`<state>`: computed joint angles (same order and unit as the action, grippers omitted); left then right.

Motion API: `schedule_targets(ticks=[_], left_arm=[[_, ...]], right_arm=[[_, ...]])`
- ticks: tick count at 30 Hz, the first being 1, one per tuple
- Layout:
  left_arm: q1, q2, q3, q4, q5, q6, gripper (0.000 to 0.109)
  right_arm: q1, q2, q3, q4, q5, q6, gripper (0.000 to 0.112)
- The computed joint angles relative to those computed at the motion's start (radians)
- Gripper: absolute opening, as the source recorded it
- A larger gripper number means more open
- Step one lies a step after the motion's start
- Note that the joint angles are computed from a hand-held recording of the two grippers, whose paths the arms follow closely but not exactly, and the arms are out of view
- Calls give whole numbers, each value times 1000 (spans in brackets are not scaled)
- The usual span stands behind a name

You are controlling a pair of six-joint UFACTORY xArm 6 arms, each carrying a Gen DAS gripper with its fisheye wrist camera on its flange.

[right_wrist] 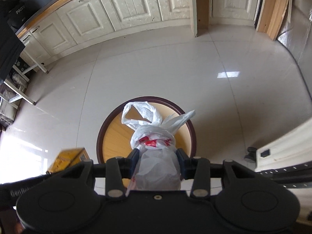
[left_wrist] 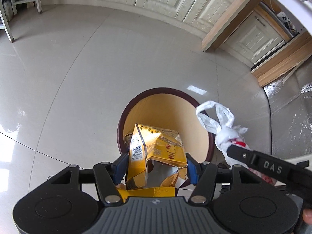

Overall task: Collect trash
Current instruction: 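Open the right gripper to drop the white bag while the left gripper releases the gold bag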

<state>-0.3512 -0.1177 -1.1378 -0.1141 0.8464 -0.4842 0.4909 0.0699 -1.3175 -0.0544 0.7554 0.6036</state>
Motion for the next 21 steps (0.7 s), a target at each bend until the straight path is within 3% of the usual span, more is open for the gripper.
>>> schedule_targets(ticks=[12, 14, 16, 21], left_arm=[[-15, 117, 18, -43, -93, 27, 61], [-15, 132, 11, -55, -94, 38, 61], [-18, 149, 6, -64, -100, 51, 61], [-18, 190, -14, -89, -120, 95, 61]], right_arm=[[-37, 183, -41, 187, -162, -129, 45], [-42, 200, -43, 199, -193, -121, 50], [-49, 210, -47, 208, -202, -116, 62], [-57, 206, -38, 176, -222, -90, 62]])
